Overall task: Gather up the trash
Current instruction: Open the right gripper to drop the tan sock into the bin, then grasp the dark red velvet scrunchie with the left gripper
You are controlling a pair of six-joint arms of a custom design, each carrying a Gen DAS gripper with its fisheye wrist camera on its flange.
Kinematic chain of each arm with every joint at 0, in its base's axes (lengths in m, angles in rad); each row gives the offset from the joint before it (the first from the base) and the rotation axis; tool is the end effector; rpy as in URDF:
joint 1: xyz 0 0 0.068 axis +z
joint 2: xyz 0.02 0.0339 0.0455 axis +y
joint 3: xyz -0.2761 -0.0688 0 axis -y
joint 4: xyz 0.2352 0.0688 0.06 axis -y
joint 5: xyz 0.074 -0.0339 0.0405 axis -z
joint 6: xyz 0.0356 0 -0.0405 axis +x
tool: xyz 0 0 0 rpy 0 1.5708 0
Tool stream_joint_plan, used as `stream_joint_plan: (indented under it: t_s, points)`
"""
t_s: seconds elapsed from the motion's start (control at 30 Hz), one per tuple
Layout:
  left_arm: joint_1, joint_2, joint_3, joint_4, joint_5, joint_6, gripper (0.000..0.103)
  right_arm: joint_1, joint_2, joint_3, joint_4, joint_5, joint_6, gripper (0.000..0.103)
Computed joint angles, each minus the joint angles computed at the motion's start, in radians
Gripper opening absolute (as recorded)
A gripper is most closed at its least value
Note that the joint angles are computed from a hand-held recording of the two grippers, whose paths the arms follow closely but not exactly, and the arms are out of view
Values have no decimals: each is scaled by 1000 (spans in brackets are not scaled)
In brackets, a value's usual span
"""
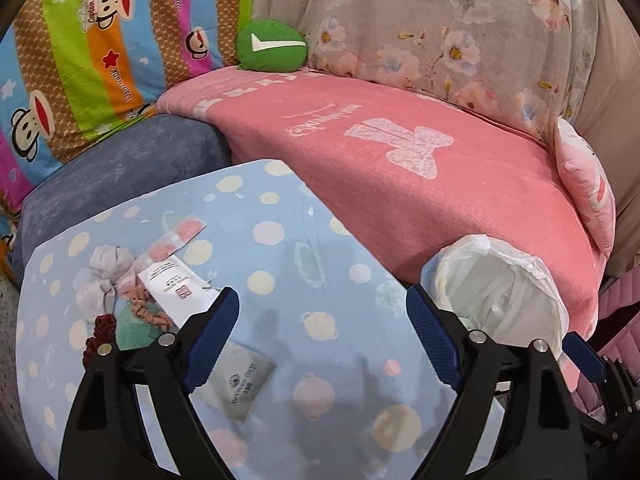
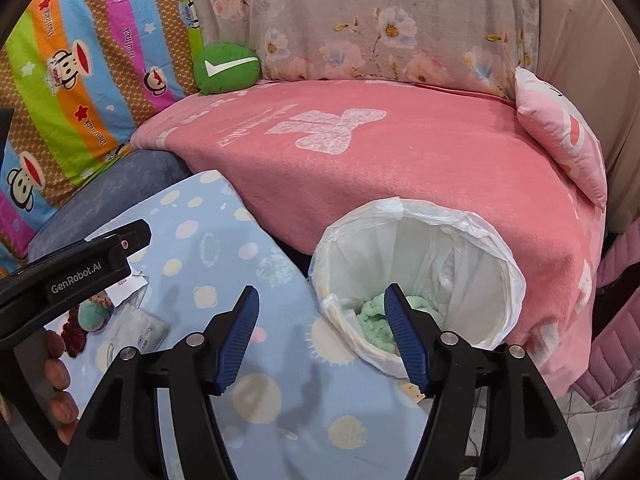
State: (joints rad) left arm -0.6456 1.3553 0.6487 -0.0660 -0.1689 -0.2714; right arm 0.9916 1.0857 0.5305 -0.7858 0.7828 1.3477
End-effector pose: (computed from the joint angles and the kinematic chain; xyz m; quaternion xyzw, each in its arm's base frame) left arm 0.2088 -0.1498 0.2000 0.1386 0.9082 -0.1017 0.3816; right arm 0.1006 0.1079 0.1881 0.2057 0.8960 -0.0504 0.3903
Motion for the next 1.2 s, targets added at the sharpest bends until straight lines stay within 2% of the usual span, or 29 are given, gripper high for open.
stream_joint_plan:
  t_s: [0.3,0.67,0.9,1.2]
  points:
    - [255,-52,-116,27,105,95,84,72,244,80,183,-47,-17,63]
    - [528,-17,-186,93,240,233,84,105,504,208,335,-100,-53,64]
    - [704,71,-191,139,330,321,84,98,645,289,399,-135,-76,64]
    - [917,273,-129,192,406,413,84,60,800,373,475,-194,-106,63]
